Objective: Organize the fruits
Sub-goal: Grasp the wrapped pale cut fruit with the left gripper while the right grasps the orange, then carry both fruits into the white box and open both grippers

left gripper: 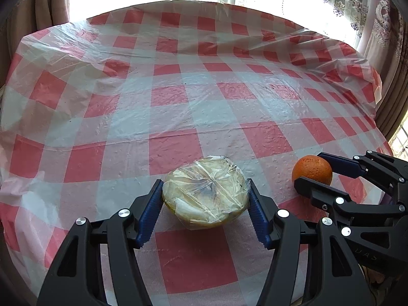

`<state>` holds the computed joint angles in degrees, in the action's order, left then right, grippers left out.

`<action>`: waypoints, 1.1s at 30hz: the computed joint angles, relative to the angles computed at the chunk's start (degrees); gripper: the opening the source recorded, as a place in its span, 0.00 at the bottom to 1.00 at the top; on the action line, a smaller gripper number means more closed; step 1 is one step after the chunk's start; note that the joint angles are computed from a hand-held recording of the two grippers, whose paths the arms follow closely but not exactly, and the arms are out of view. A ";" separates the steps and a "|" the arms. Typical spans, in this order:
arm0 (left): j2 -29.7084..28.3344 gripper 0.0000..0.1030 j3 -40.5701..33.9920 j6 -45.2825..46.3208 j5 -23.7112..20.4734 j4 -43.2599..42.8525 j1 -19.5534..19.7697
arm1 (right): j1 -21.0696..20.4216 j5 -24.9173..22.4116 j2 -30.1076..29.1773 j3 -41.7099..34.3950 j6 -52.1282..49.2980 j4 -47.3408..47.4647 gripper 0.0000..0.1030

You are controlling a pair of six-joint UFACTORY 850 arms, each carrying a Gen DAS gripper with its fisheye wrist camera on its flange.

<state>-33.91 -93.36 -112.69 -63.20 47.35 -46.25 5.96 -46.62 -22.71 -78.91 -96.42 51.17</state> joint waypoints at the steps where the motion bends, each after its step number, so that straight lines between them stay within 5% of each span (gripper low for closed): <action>1: -0.18 0.59 -0.29 0.23 -0.21 -0.17 -0.01 | -0.20 0.07 -0.12 -0.15 0.42 0.09 0.45; 20: -4.68 0.58 -9.71 7.83 -2.95 -0.89 -2.08 | -5.21 0.10 -0.04 -0.75 1.51 2.18 0.44; 33: -18.12 0.58 -34.74 29.88 -4.08 -5.08 -1.95 | -12.17 -3.69 -1.00 -3.60 2.07 2.79 0.44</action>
<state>-52.03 -128.09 -82.81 -67.28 42.27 -48.20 -6.21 -50.31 -23.70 -82.51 -94.35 53.96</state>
